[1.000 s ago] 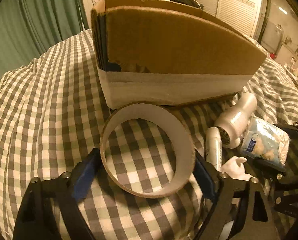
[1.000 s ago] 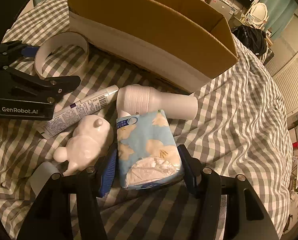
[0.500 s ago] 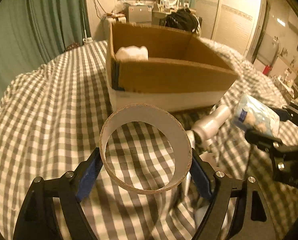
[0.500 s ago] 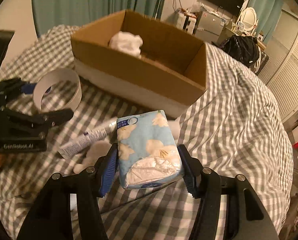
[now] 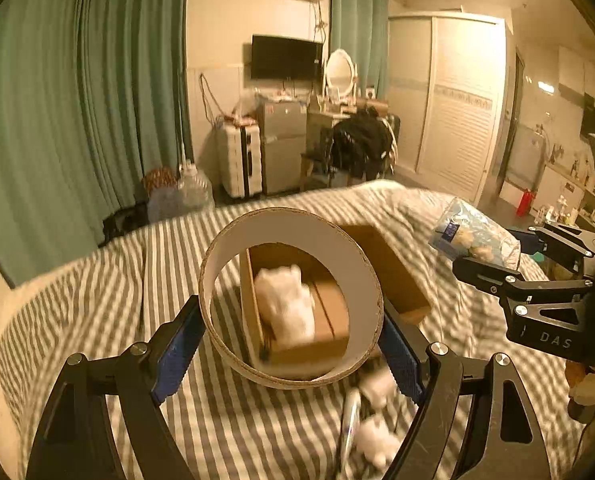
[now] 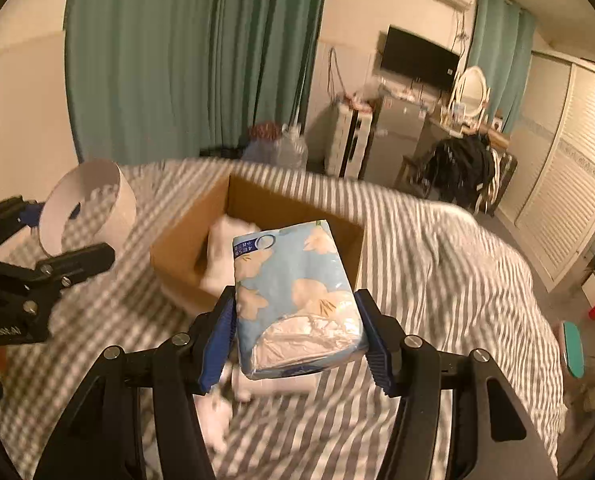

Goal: Organize objects
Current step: 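Carry the tape roll and tissue pack into the box and open both tools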

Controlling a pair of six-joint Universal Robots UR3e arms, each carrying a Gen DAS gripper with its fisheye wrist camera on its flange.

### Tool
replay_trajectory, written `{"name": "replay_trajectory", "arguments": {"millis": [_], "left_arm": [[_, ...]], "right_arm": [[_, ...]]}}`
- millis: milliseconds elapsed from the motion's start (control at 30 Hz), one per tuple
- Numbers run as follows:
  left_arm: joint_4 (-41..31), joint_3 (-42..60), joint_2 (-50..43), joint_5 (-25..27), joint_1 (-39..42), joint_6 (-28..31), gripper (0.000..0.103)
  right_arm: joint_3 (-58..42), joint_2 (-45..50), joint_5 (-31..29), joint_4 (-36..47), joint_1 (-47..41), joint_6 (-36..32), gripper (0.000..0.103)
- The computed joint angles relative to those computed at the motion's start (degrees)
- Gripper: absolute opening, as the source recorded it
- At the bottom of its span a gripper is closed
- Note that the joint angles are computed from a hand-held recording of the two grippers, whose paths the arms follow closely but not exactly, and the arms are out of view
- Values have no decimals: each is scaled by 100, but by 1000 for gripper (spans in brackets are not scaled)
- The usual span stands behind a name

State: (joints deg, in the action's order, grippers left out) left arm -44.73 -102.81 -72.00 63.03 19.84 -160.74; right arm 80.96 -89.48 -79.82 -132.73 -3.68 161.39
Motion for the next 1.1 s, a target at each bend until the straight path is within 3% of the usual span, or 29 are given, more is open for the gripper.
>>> {"name": "replay_trajectory", "arguments": {"millis": [367, 567, 633, 767, 933, 1100], "left_arm": [[193, 3097, -2880, 915, -1200, -463, 84], [273, 3554, -3925, 1166, -1500, -371, 84], [364, 3352, -4031, 923, -1471, -167, 84], [874, 2925, -4214, 1306, -1639, 12, 84], [638, 3022, -4404, 1161, -1658, 63, 84], [509, 3050, -4382, 1103, -1621, 54, 86]], "right_arm": [[-3342, 2216, 436, 360, -3, 723, 57], [-5185, 3727, 650, 943, -48, 1159, 57], [-5208, 3930, 639, 920, -47, 1204, 57], [-5543, 4459, 568, 1130, -50, 1189, 57], [-6276, 5072, 465, 1616, -76, 1241, 57], [-5690, 4852, 341, 1411, -42, 1458, 59]]}}
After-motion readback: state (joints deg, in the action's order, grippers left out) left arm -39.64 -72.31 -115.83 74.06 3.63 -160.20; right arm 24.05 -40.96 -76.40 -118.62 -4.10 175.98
